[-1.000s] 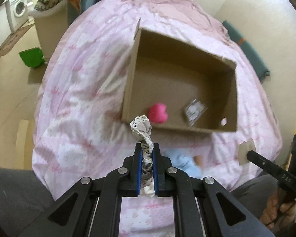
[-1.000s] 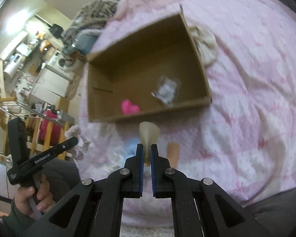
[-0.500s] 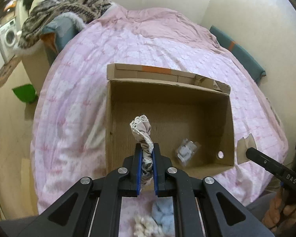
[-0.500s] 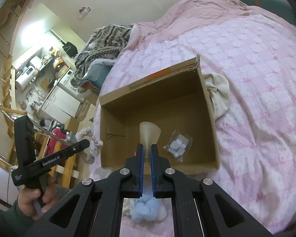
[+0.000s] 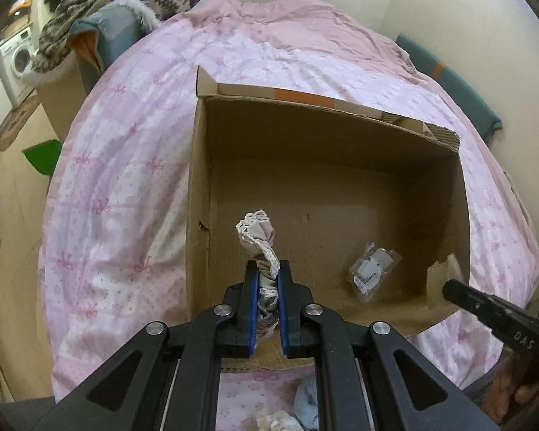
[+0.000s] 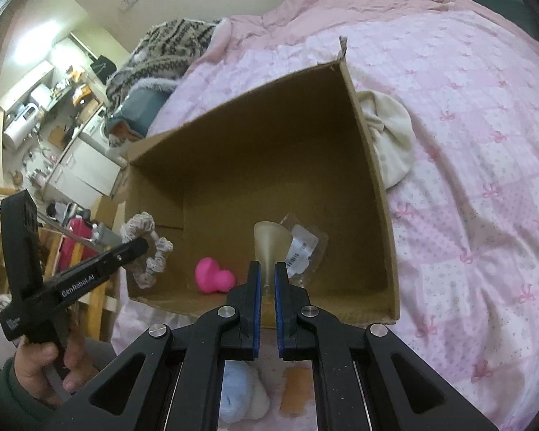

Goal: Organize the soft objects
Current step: 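Carry the lace scrunchie into the box while the right gripper carries a tan foam piece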

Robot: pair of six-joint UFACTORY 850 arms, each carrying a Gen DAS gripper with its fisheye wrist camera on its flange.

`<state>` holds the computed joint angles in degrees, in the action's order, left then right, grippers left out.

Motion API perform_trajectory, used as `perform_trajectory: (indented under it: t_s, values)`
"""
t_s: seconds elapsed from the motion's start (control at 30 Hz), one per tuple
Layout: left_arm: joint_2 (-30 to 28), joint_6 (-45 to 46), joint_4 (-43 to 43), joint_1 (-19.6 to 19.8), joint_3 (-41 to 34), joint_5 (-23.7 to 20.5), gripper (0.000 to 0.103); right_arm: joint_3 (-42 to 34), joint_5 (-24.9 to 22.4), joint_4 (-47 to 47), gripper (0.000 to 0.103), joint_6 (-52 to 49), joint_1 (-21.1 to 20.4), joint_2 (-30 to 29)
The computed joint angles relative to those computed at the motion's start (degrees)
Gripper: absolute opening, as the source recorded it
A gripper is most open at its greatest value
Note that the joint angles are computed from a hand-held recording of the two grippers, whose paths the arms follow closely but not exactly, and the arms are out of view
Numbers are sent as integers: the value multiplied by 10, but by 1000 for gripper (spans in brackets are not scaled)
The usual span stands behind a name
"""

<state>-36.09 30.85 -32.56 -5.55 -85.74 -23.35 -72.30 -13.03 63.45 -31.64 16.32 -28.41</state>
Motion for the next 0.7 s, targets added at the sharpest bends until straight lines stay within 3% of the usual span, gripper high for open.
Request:
perform_trajectory:
  t_s: [0.3, 0.47, 0.7]
  values:
    - [1, 10, 6, -4, 3, 9, 9, -17, -9, -82, 8, 70, 7, -15]
    - [4, 53, -31, -5, 9, 3, 9, -15, -14, -80, 9, 66, 7, -15]
    - [7, 47, -18, -10, 16, 15, 9, -17, -16, -72, 9, 53, 7, -15]
